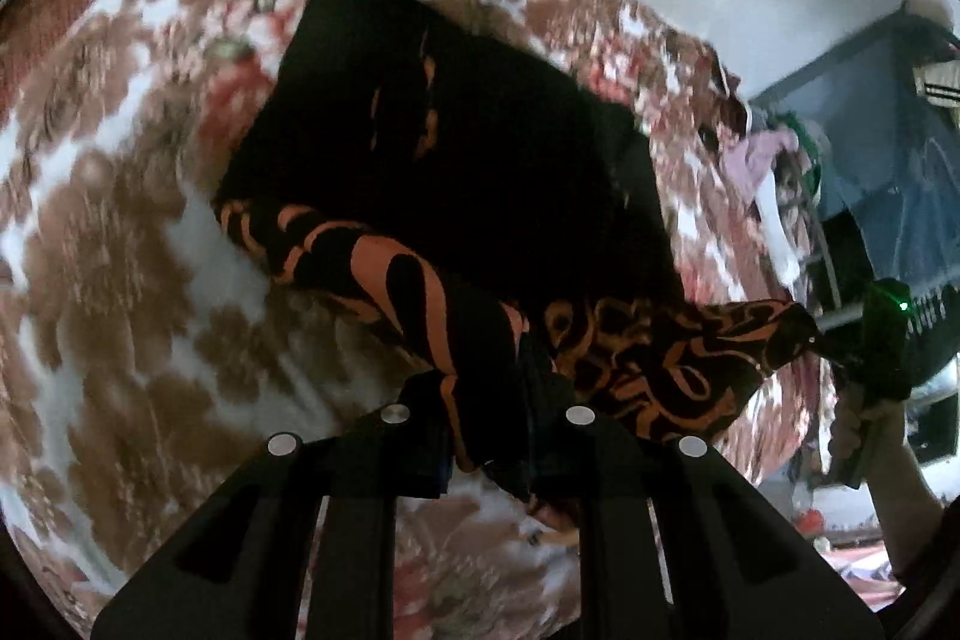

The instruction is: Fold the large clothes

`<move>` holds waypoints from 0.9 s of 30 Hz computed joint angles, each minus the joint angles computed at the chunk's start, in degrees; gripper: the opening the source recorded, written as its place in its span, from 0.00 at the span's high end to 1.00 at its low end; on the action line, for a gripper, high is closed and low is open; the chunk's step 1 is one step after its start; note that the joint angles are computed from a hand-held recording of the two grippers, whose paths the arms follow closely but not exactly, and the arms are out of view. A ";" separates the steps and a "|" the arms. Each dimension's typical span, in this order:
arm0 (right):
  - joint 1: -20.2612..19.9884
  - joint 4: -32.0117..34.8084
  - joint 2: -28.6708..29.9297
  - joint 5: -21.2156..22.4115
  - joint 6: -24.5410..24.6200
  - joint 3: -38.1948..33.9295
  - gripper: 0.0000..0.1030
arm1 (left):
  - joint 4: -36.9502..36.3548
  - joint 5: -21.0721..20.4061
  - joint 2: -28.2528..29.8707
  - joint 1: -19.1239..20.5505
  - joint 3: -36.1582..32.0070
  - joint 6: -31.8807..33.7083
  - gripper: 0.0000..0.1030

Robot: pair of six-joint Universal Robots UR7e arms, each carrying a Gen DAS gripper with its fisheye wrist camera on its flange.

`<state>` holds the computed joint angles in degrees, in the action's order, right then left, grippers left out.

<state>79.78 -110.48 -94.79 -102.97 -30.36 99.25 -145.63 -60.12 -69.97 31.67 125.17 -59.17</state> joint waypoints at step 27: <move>2.79 -6.01 46.86 -9.89 7.42 -47.05 0.88 | 5.04 -5.10 25.63 30.06 -44.97 18.84 0.85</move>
